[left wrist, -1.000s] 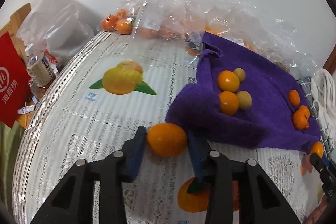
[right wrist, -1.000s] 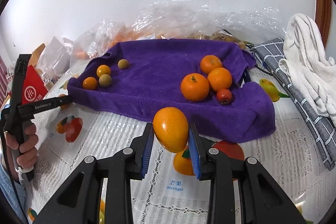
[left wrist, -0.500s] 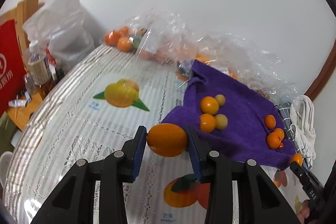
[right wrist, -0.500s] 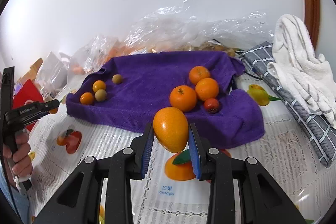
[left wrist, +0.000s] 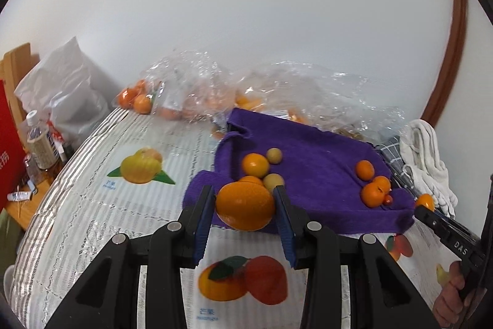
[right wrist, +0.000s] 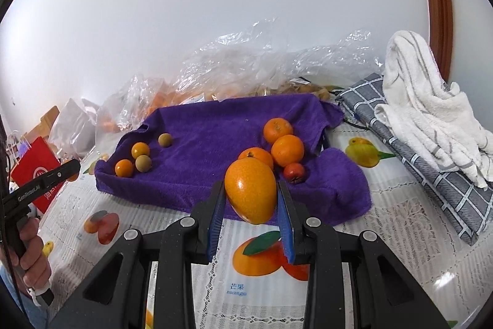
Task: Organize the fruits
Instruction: 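Carry the oval fruit over the towel with the right tool while the left carries the orange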
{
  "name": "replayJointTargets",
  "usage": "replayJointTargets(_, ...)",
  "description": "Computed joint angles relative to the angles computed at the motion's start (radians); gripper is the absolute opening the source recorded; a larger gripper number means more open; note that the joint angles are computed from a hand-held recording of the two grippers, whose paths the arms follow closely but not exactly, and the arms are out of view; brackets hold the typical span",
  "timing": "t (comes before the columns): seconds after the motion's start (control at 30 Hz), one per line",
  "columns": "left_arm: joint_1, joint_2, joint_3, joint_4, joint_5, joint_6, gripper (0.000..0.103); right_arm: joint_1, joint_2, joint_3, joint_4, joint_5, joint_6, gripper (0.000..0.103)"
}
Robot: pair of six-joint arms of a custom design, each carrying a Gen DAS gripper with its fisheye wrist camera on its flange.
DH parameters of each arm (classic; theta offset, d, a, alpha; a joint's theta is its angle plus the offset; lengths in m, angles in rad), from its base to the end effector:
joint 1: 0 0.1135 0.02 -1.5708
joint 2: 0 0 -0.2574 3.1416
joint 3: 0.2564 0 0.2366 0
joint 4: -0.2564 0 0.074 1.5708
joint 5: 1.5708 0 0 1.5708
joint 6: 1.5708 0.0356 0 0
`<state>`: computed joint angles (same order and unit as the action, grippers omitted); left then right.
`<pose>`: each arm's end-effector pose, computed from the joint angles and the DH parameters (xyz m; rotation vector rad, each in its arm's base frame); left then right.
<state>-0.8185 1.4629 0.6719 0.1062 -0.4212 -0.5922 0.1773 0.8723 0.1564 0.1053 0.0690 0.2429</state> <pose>0.2008 -0.1933 0.1815 0.0266 2.2039 -0.3176 0.1542 0.0251 0.1429 0.1109 2.1816 0.1635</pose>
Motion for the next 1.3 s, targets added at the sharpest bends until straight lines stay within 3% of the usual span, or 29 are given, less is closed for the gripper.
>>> replayJointTargets(0.33,-0.043,0.041,0.016,0.014,0.011,0.015,0.037,-0.042,-0.003,-0.007,0.006,-0.015,-0.003,0.032)
replayJointTargets(0.67,-0.030,0.042,0.019,0.001,0.020,0.020,0.037,-0.057,0.102,0.052,0.014,-0.037,-0.001,0.032)
replayJointTargets(1.07,0.045,-0.004,0.147,-0.191,0.069,0.046,0.037,-0.049,0.071,0.187,-0.122,-0.066,-0.061,0.032)
replayJointTargets(1.2,0.061,-0.006,0.247,-0.303,0.037,0.075,0.037,-0.074,0.109,0.263,-0.172,-0.055,-0.054,0.032)
replayJointTargets(1.3,0.086,-0.012,0.276,-0.319,0.052,0.094,0.037,-0.104,0.157,0.319,-0.200,-0.070,-0.054,0.032)
